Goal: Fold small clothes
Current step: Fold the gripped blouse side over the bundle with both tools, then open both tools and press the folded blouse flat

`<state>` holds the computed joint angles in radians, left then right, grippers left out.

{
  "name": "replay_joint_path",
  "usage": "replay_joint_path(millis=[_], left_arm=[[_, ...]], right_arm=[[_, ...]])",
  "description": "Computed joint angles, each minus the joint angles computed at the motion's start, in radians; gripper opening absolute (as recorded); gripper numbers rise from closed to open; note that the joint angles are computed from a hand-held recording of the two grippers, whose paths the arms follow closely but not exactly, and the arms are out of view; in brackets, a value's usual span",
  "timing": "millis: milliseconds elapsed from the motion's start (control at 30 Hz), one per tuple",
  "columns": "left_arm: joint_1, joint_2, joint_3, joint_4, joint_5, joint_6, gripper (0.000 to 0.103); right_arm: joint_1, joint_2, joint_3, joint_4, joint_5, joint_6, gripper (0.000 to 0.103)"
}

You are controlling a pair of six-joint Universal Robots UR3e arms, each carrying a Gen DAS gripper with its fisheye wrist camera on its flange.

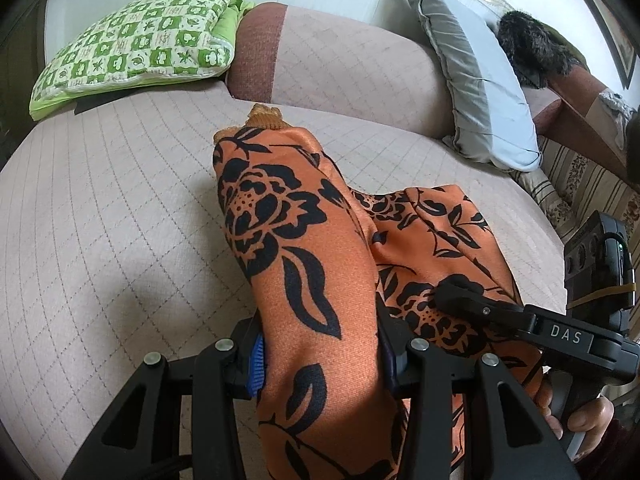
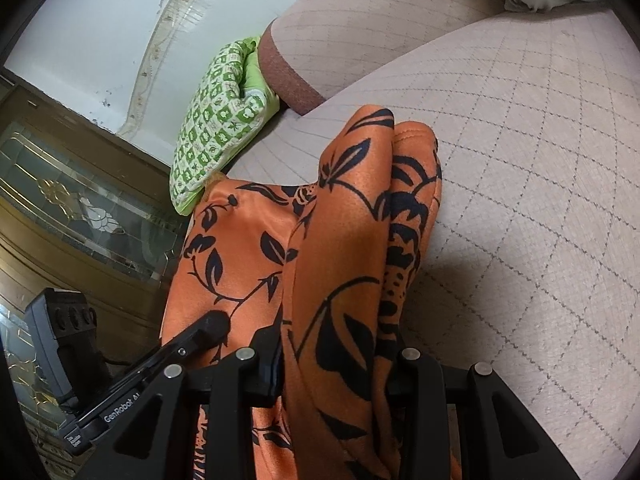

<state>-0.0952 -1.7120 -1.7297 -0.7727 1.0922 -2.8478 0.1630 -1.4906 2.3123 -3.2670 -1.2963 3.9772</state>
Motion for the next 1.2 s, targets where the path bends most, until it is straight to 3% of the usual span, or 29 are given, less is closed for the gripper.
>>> replay_joint_path(millis=[633,900,967,1200], left_arm=[[-0.026,-0.059,0.051,-0.025,0.089,-0.029,0.053],[-0.061,-0.091,0.078,-0.008,0.178,-0.045,0.066],[-0.080,-0.099,0.079,0.016,0.219,-0.054,0.072],[-0.127,-0.108,0.089,0.053,0.313,-0.058,0.083]], right_arm=[[-0.034,-0.009,0.048,0.006,0.016,-0.007,0.035],[-0.052,-0.012,0.053,0.031,0.038,-0.013,0.041],[-0.056,-0.023,0.053,0.064,0.038,-0.019,0.050],[-0.077,-0.042,0.061,0.115,0.065,-0.020,0.058]])
